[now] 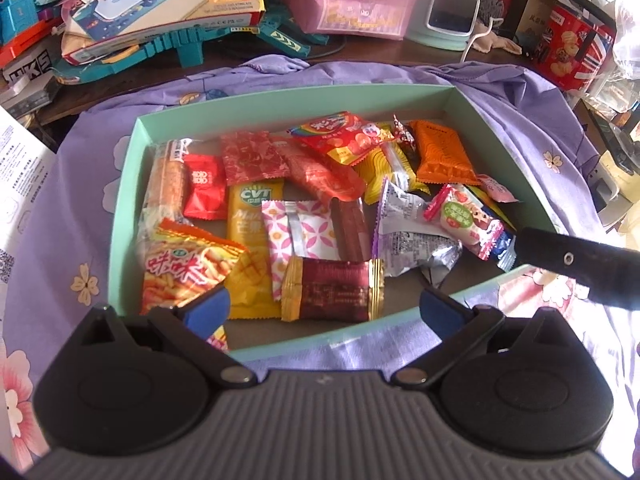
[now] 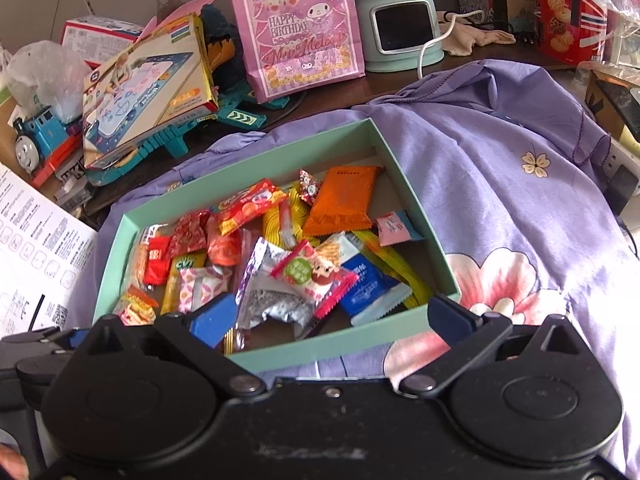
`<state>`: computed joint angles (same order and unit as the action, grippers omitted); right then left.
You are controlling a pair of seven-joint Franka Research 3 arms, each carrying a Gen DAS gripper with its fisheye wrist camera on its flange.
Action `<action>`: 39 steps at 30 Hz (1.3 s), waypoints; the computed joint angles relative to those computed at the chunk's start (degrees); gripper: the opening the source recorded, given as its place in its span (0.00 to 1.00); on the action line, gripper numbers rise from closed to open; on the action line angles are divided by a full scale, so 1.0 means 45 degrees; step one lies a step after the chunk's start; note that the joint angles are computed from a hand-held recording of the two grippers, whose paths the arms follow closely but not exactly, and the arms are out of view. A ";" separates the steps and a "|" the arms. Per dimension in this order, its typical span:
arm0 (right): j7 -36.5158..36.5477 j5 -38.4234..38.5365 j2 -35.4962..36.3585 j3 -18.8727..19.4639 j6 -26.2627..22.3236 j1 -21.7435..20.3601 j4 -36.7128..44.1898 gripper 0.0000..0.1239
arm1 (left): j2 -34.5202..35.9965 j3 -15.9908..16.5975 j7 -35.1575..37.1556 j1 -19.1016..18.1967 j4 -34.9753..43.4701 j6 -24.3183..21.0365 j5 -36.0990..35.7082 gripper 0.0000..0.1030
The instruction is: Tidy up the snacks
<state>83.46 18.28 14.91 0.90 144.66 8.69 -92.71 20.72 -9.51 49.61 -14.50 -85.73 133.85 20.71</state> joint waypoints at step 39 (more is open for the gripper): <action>0.0219 -0.1539 -0.2976 0.0104 0.0024 0.0507 -0.4067 0.83 | -0.4649 -0.0498 -0.2161 0.0660 -0.6206 0.1088 0.0771 1.00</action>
